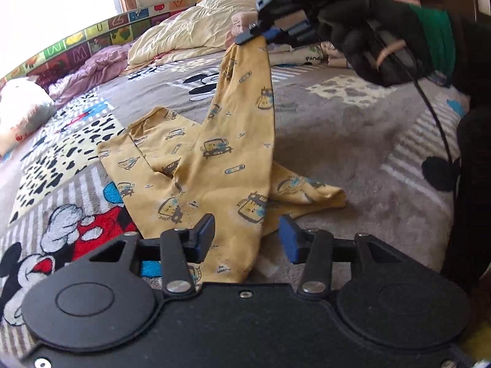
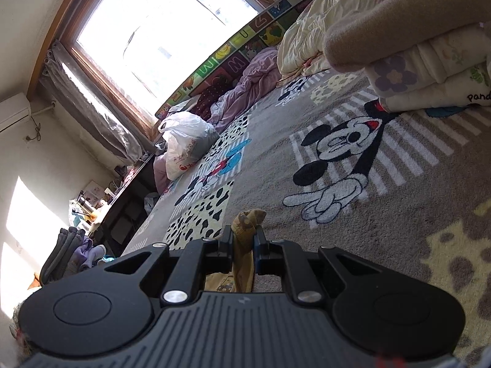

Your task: Fold clothes

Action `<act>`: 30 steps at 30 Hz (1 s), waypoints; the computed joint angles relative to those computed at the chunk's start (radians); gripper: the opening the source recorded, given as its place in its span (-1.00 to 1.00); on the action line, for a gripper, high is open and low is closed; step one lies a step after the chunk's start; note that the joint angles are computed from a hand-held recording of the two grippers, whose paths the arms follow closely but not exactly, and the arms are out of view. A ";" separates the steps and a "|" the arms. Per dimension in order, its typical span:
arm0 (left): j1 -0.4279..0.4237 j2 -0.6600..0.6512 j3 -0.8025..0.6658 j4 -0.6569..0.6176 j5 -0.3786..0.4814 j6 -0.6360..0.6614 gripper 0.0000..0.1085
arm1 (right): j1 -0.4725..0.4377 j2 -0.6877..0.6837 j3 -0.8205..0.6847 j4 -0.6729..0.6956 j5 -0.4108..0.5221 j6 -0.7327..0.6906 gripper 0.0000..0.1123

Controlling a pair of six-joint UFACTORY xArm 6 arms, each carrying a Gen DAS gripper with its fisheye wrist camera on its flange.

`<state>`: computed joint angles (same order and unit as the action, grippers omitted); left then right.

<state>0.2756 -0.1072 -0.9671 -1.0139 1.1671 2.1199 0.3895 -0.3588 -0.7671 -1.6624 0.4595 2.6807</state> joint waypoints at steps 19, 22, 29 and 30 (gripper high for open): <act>0.085 0.283 -0.333 0.107 0.313 -0.511 -0.90 | 0.053 0.564 -0.736 0.828 0.264 -1.033 -0.75; 0.097 0.320 -0.381 0.107 0.355 -0.566 -0.90 | 0.064 0.683 -0.889 0.909 0.317 -1.151 -0.75; 0.111 0.381 -0.456 0.119 0.403 -0.658 -0.90 | 0.075 0.926 -1.216 1.040 0.453 -1.358 -0.75; 0.115 0.394 -0.471 0.119 0.410 -0.673 -0.90 | 0.077 0.967 -1.276 1.062 0.489 -1.396 -0.74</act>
<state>0.3903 0.2864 -1.4383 -0.8946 1.5773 1.4472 0.4663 0.6080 -2.0436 -0.6008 0.9484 1.2852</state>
